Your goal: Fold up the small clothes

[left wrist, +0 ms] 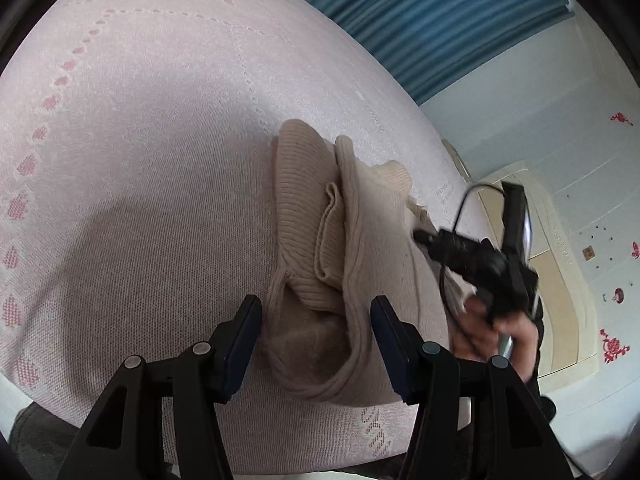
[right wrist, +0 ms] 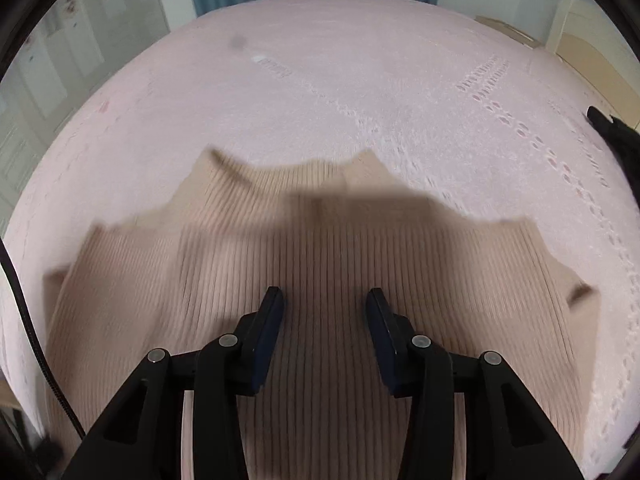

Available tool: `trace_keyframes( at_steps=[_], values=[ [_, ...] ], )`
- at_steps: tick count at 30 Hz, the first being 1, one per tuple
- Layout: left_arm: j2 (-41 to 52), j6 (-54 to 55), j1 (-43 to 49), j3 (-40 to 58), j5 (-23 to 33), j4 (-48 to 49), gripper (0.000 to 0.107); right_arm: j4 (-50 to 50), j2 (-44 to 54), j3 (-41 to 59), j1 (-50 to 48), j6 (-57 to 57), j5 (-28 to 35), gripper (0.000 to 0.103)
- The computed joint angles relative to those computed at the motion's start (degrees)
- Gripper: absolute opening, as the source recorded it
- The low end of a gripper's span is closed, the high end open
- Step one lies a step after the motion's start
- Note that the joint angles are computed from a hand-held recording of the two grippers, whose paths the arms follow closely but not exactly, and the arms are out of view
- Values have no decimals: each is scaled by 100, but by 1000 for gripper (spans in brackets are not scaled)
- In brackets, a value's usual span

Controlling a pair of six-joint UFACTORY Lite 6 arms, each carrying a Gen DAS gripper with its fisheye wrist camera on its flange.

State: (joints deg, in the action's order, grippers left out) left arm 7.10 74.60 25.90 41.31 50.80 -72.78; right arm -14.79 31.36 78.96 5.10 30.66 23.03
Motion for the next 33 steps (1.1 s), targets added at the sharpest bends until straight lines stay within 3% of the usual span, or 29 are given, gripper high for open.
trace_keyframes(
  at_steps=[3, 6, 9, 12, 16, 20, 23, 28, 33],
  values=[
    [11, 23, 35, -20, 41, 21, 54, 304, 346, 575, -86, -226, 291, 43],
    [-13, 50, 45, -57, 130, 109, 56, 382, 103, 322, -76, -229, 283, 42],
    [-30, 71, 38, -77, 102, 128, 56, 59, -814, -833, 107, 31, 9, 40],
    [-196, 94, -72, -238, -33, 92, 56, -1098, -2199, -2417, 437, 1140, -434, 40],
    [-469, 76, -223, -407, -244, 100, 56, -1100, -3565, -3682, 904, 1259, -388, 40],
    [-711, 101, -132, -618, -202, 207, 56, -1705, -4735, -4655, 1654, 2066, 12, 40],
    [-1054, 149, 148, -910, -82, 355, 56, -1154, -5294, -5120, 1953, 1724, 229, 40],
    [-1490, 157, 513, -1307, 135, 693, 56, -1275, -6382, -5824, 2581, 2080, 719, 40],
    [-1793, 234, 948, -1738, 482, 877, 57, 219, -7952, -6333, 1989, 382, 1053, 40]
  ],
)
